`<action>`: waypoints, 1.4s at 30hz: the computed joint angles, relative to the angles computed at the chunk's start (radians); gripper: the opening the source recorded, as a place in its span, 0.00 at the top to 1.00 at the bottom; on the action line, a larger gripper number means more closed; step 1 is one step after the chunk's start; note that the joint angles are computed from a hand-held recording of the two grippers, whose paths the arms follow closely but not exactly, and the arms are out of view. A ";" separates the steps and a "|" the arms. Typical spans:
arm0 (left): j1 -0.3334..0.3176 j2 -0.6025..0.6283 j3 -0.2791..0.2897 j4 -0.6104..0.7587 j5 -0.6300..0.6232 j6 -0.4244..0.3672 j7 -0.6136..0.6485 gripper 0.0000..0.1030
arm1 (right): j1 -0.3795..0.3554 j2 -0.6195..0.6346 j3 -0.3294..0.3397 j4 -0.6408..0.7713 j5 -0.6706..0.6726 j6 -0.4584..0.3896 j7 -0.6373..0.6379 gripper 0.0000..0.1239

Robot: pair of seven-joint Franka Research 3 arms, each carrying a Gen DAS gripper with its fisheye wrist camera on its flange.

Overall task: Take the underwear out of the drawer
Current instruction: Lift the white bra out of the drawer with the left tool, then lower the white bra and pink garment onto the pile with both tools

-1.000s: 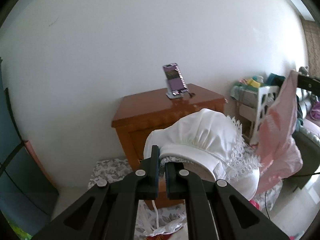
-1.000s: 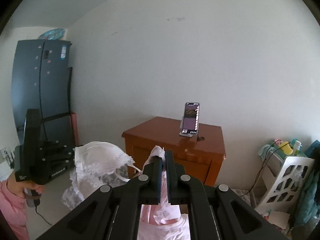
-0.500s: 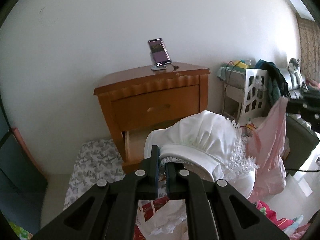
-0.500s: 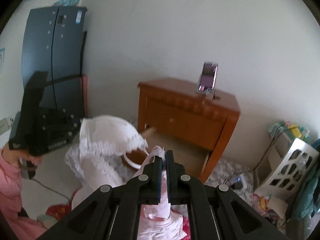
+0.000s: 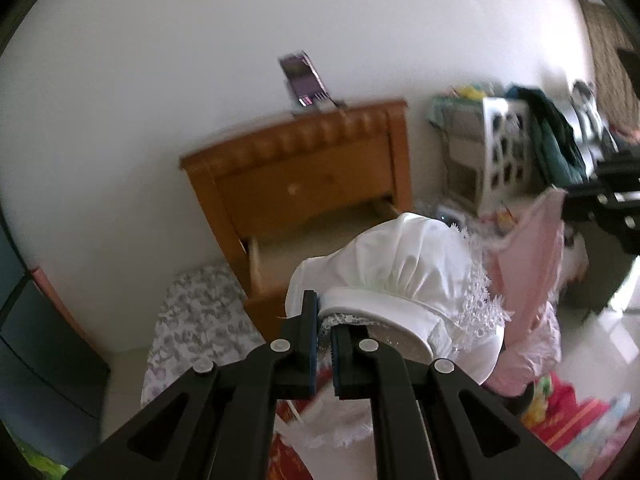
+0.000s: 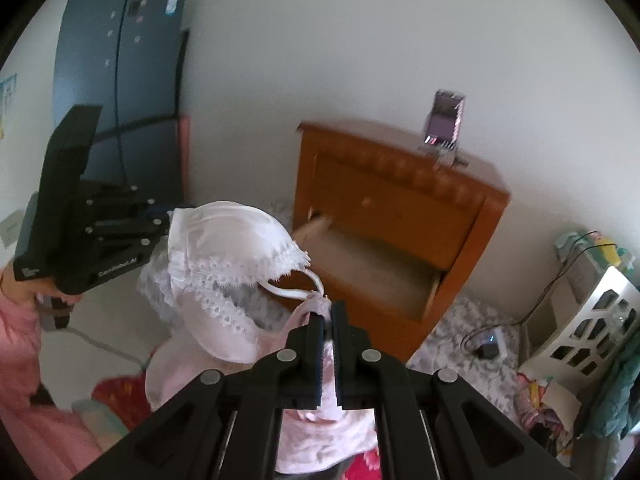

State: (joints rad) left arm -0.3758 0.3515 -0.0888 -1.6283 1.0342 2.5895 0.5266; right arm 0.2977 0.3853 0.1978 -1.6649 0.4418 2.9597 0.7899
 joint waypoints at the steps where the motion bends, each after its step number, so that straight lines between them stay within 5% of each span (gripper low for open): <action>1: 0.001 -0.003 -0.005 -0.016 -0.008 0.001 0.012 0.95 | 0.003 -0.003 -0.005 -0.014 -0.007 -0.009 0.001 0.97; 16: -0.013 -0.007 -0.058 -0.122 -0.135 -0.017 0.207 0.95 | -0.008 -0.027 -0.017 -0.159 0.023 -0.104 -0.052 0.96; 32: -0.016 -0.023 -0.062 -0.182 -0.191 0.013 0.236 0.94 | 0.018 0.051 -0.051 -0.148 -0.034 -0.203 0.031 0.95; 35: -0.002 -0.046 -0.064 -0.205 -0.209 0.051 0.231 0.86 | 0.007 0.044 -0.043 -0.156 -0.030 -0.197 0.031 0.95; 39: 0.013 -0.062 -0.076 -0.227 -0.249 0.090 0.252 0.59 | -0.010 0.034 -0.031 -0.161 -0.006 -0.198 0.023 0.95; 42: 0.007 -0.072 -0.077 -0.236 -0.250 0.094 0.261 0.57 | -0.015 0.027 -0.031 -0.164 0.005 -0.198 0.023 0.92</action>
State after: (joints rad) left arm -0.3690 0.2791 -0.1661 -1.8641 0.7840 2.6833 0.7874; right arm 0.2832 0.4119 0.1665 -1.8289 0.4471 2.7619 0.8127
